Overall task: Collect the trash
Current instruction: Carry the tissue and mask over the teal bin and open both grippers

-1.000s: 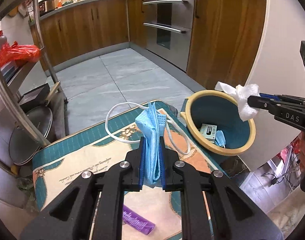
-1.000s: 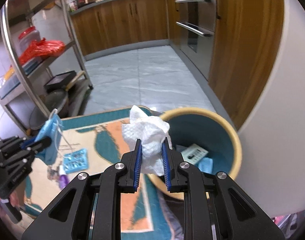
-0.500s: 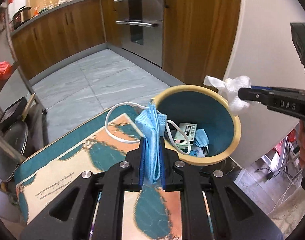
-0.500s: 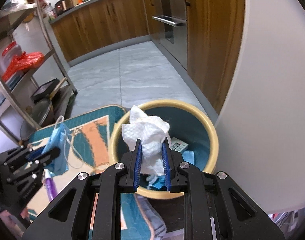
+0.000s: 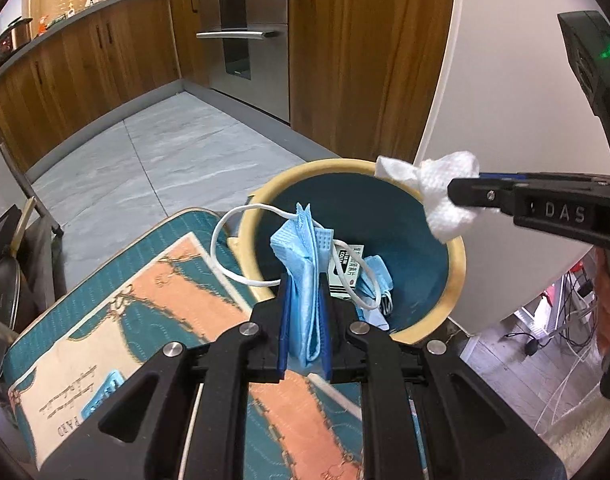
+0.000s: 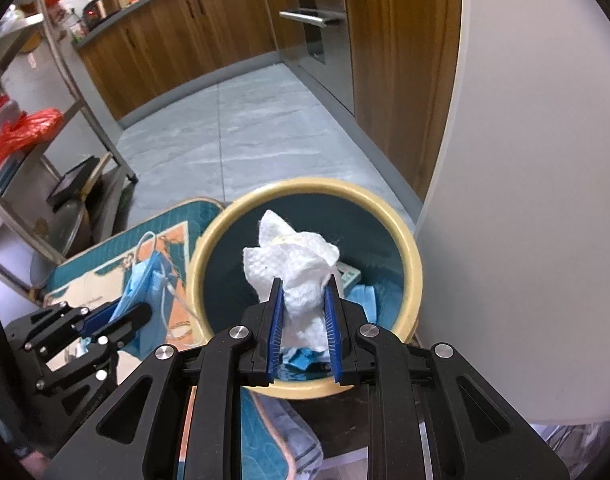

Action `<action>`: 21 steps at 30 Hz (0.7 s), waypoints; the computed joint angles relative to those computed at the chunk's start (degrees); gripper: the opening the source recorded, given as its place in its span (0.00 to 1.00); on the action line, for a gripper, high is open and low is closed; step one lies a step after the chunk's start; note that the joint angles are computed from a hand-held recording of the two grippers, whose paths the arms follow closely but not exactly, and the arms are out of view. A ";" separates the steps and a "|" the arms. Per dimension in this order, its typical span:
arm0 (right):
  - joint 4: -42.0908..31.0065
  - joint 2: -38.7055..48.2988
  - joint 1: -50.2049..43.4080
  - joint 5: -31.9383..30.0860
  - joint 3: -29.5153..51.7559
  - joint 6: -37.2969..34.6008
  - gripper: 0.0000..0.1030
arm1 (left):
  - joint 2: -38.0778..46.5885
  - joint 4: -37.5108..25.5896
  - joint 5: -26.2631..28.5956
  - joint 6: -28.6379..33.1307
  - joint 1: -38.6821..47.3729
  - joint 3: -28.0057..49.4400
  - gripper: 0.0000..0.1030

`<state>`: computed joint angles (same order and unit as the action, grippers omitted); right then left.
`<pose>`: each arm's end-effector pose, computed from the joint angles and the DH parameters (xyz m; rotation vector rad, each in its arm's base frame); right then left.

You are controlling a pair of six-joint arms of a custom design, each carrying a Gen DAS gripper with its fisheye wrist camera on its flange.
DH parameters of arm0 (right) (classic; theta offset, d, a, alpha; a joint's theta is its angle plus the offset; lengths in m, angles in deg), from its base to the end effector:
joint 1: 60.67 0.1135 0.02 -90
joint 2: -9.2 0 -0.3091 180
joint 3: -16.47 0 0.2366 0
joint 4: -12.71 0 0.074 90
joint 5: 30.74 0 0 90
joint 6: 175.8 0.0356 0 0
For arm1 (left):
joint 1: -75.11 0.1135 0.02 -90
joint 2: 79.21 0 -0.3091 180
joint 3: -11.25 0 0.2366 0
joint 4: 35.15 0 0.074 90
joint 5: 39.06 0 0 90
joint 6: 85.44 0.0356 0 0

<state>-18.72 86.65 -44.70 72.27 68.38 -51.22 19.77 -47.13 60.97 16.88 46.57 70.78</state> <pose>0.2191 0.0544 0.2221 0.4928 2.4793 0.0593 0.2772 -0.1578 0.1832 0.9365 2.2961 -0.3377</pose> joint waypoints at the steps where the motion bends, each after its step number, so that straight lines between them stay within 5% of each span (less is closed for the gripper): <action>1: -0.05 0.70 0.00 -0.01 0.16 0.04 0.21 | 0.80 0.38 -0.20 -0.39 -0.39 0.25 0.12; 15: -0.68 4.30 -0.84 0.33 0.28 -0.14 0.21 | 7.98 3.15 -3.52 -2.25 -4.32 2.93 0.12; 21: -0.18 5.25 -0.75 1.69 0.82 -0.99 0.30 | 8.83 3.83 -4.77 -2.85 -4.43 3.04 0.17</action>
